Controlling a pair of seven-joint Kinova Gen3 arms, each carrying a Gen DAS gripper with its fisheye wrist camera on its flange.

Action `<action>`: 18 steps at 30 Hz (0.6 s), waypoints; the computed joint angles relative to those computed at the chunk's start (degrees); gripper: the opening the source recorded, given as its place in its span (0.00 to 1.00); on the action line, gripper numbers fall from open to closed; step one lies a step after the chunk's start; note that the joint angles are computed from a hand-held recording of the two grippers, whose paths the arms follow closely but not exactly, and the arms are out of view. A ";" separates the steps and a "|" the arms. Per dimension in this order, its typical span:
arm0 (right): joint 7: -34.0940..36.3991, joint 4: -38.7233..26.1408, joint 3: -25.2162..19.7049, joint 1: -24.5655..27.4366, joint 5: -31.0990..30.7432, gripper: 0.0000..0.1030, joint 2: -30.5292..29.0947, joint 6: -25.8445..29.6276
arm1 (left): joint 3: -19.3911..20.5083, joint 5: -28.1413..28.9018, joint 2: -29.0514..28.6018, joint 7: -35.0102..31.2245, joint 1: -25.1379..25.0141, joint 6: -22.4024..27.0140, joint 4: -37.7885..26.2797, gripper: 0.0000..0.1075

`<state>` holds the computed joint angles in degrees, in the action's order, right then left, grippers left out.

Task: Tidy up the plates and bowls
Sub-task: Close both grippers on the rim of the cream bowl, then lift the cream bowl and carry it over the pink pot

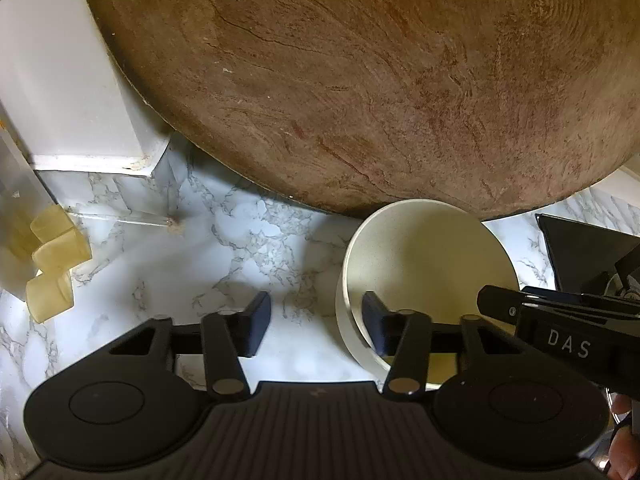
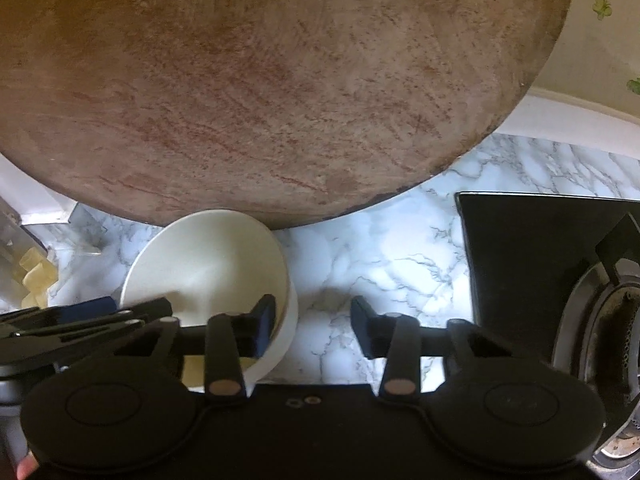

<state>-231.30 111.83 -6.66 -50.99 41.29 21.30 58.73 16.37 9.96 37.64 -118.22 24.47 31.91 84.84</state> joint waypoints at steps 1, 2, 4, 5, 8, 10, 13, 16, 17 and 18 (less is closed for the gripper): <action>0.08 -0.13 -0.02 -0.04 0.07 0.34 0.02 0.07 | 0.58 0.48 0.07 -0.37 -0.58 0.26 0.00 0.33; 0.19 -0.24 -0.03 -0.08 0.25 0.31 0.02 0.03 | 0.76 0.69 0.07 -0.52 -0.71 0.56 -0.08 0.30; 0.63 -0.47 -0.09 -0.08 0.51 0.27 0.01 -0.14 | 0.86 0.71 -0.20 -1.00 -0.62 0.83 0.10 0.23; 0.99 -0.72 -0.13 -0.09 0.50 0.25 0.10 -0.02 | 0.91 0.73 -0.45 -1.30 -0.59 0.58 0.47 0.22; 1.43 -1.28 -0.10 -0.38 0.50 0.19 0.21 0.56 | 0.73 0.56 -1.05 -1.81 -0.28 0.08 1.37 0.15; 1.32 -1.23 -0.12 -0.51 0.62 0.16 0.04 0.45 | 0.64 0.49 -1.46 -1.90 -0.11 0.13 1.82 0.11; 1.97 -2.22 -0.27 -0.65 0.03 0.10 0.23 1.46 | 0.75 0.56 -2.07 -2.18 -0.15 0.63 2.28 0.10; 3.58 -3.81 -0.44 -0.59 -1.45 0.08 0.69 2.91 | -0.03 -0.09 -3.02 -1.98 0.50 -0.12 3.53 0.10; 3.55 -3.93 -0.41 -0.78 -1.54 0.07 0.67 3.01 | 0.04 -0.15 -3.21 -2.08 0.36 0.01 3.77 0.10; 3.14 -3.94 -0.35 -1.13 -1.48 0.07 0.60 3.19 | 0.27 -0.04 -3.44 -2.33 0.01 0.21 4.04 0.10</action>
<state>-228.16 107.89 -7.01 -52.12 39.81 21.89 61.92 16.64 9.93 34.21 -120.55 24.48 32.12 88.88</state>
